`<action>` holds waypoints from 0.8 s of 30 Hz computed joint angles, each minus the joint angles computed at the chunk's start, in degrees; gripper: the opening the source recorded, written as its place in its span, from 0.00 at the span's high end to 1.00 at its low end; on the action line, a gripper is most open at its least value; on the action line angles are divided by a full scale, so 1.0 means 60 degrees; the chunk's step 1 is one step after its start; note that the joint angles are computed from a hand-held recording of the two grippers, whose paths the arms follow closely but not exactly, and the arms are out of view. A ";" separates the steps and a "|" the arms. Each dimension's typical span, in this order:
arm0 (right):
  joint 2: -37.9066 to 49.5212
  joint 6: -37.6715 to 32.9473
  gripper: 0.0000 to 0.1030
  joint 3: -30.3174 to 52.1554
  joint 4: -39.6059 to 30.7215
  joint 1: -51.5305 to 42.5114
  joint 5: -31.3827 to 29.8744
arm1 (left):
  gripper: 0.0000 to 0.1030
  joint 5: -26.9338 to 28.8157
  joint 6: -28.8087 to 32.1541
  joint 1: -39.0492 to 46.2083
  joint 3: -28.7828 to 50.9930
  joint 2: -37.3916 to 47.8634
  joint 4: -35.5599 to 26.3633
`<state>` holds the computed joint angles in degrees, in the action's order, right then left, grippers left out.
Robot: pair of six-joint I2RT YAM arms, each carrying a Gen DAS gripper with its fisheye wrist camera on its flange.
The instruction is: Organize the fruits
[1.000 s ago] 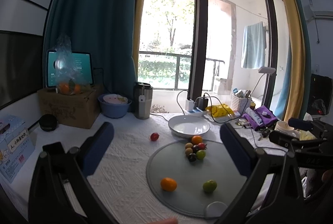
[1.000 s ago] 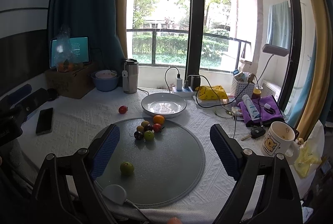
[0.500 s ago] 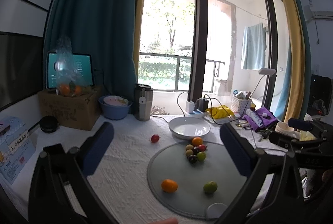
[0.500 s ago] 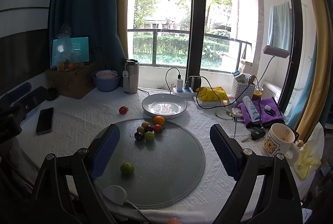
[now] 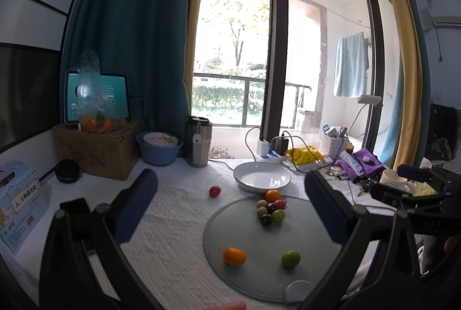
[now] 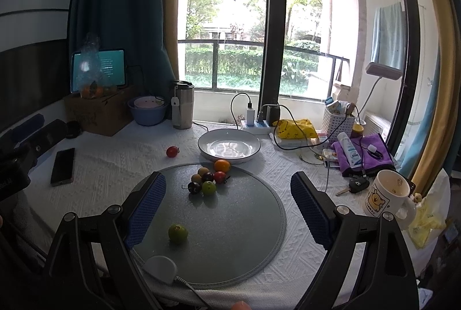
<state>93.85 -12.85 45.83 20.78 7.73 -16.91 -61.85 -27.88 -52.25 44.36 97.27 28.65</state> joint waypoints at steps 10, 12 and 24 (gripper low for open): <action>-0.0018 0.0008 0.12 0.0007 -0.0055 0.0015 0.0011 | 0.00 0.0032 0.0009 -0.0024 -0.0086 -0.0008 0.0069; -0.0036 0.0009 0.12 0.0018 -0.0093 0.0060 0.0045 | 0.00 0.0031 -0.0013 -0.0030 -0.0070 0.0012 0.0054; 0.0424 -0.0114 0.12 0.0356 -0.0445 0.0066 -0.0177 | 0.00 0.0825 -0.0599 0.0279 0.0270 0.0515 -0.0576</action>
